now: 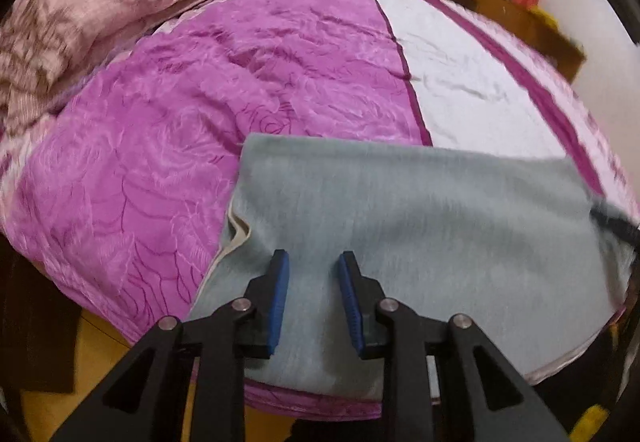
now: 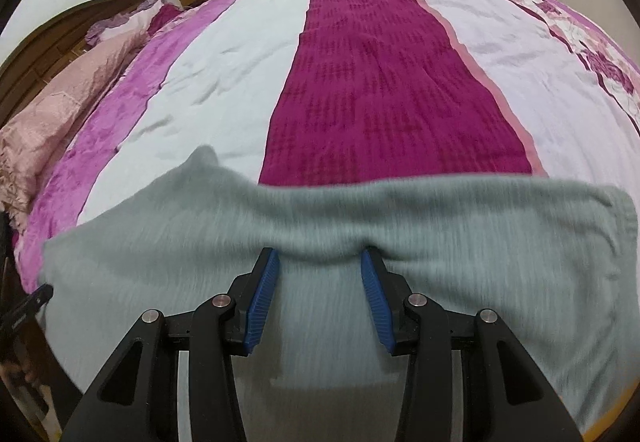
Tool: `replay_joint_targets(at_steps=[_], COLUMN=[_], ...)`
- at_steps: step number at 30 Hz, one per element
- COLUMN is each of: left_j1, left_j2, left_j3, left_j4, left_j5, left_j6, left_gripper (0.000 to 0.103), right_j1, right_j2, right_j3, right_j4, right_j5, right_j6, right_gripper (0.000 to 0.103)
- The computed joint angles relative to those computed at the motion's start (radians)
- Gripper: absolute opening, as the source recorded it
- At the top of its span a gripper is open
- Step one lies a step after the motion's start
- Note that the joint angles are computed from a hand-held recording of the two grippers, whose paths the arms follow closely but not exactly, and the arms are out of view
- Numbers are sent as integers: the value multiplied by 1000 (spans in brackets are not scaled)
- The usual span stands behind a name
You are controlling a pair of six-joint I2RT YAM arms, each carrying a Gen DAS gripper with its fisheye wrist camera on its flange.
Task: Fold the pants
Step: 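Move the right tool to the ribbed waistband and grasp it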
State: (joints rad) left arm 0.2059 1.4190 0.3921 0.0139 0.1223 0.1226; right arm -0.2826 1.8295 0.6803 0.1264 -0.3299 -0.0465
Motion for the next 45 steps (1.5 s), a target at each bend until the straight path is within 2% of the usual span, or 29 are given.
replay_joint_targets(at_steps=[2, 5, 11, 15, 18, 21, 30, 35, 45], left_j1=[-34, -26, -44, -76, -116, -184, -366, -400, -386], left_j2=[-5, -8, -124, -228, -288, -311, -272, -164, -144], left_j3=[-6, -3, 4, 0, -1, 0, -22, -28, -50], left_j4=[10, 6, -122, -203, -249, -275, -243, -167, -114], left_j5=[-44, -45, -75, -66, -63, -69, -114, -151, -140], left_j6=[-3, -16, -92, -126, -169, -234, -386, -415, -413], left_gripper=[29, 29, 30, 39, 44, 45, 45, 45, 46], right_j1=[-6, -36, -143, -256, -345, -430, -687, -774, -832], right_j2=[0, -30, -164, -271, -327, -359, -328, -256, -126], right_j3=[5, -7, -76, -141, -172, -195, -201, -173, -126], right_j4=[-7, -39, -122, -181, -243, -297, -421, -431, -420], right_j5=[-9, -52, -136, -216, -264, -303, -394, -414, -445], right_j6=[9, 1, -66, -138, -212, -285, -502, -543, -551], right_gripper=[37, 37, 38, 51, 54, 55, 57, 59, 60])
